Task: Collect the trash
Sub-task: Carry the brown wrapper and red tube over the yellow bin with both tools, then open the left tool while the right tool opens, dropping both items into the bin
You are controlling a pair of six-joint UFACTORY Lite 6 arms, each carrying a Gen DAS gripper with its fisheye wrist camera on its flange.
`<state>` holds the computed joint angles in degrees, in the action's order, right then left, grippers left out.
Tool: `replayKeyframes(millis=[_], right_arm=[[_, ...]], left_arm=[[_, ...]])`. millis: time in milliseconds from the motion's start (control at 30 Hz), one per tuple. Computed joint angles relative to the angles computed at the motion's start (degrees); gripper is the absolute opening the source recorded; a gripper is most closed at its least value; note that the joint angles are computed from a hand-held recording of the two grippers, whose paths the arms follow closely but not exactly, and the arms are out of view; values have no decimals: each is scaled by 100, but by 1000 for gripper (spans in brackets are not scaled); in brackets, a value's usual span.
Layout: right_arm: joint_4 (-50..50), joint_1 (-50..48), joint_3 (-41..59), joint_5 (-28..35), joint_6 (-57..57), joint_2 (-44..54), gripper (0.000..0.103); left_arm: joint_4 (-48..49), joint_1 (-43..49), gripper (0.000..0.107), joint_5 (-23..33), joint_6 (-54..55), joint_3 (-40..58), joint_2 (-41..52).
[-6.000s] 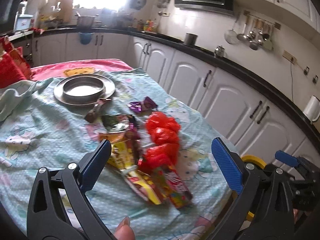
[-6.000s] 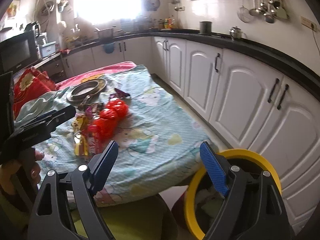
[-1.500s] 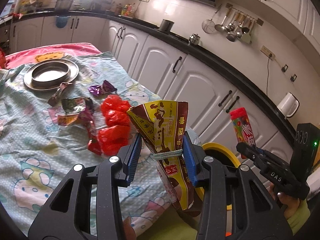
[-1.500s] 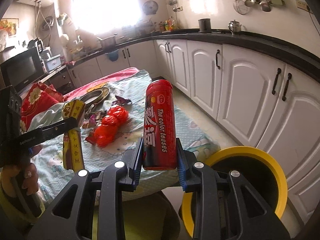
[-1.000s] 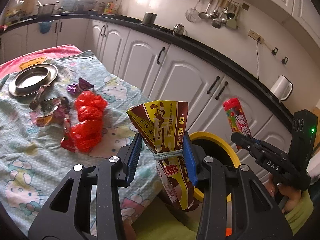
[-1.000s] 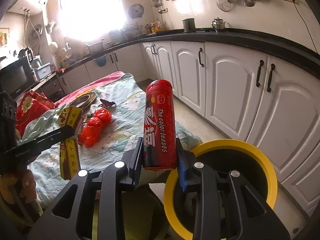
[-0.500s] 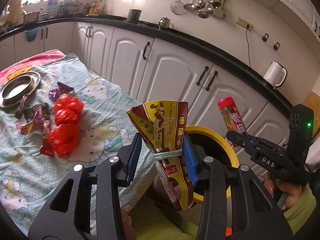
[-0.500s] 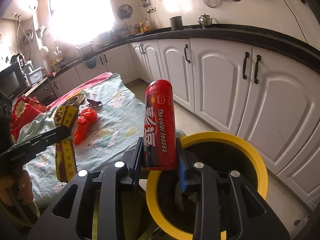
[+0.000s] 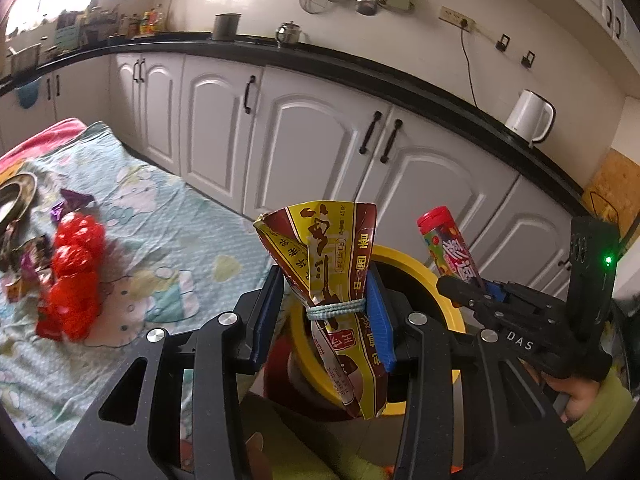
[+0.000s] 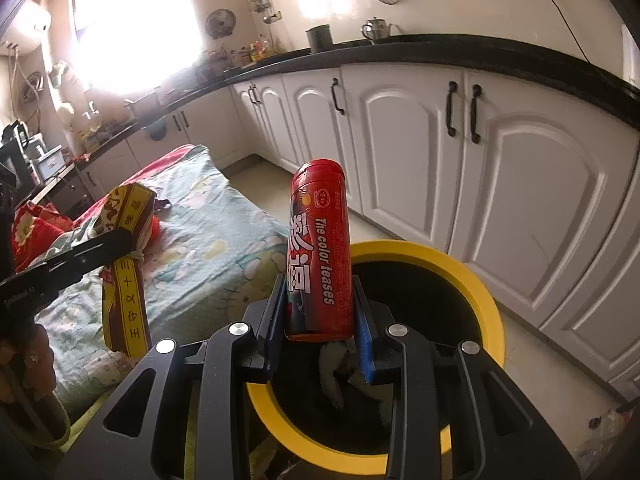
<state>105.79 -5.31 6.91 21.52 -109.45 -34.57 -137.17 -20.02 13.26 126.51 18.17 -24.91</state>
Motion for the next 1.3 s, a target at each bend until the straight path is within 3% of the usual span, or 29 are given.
replayKeyframes(millis=[233,367,900,1067,1200,1300], right_arm=[[-245,-882,-151,570,-257,247,29],[-210,-1223,-237,793,-527,432,29],[957,-1588,21,1136,-2105,2065,29],[1194,-1610,183,1206,-2311,2545,31],[1209,-1791,289,1244,-2361,2767,48],[1162,-1879,277,1245,-2290,2716,50]], left_arm=[[-2096,-607,33,35,1934,344,686],[-2677,-823,33,66,2462,557,1040],[-2184,-835,34,409,1819,1082,2242],[-1975,-811,55,467,1571,1140,2356],[-1684,-683,68,509,1266,1063,2298],[-1760,-528,75,491,1308,887,2073]])
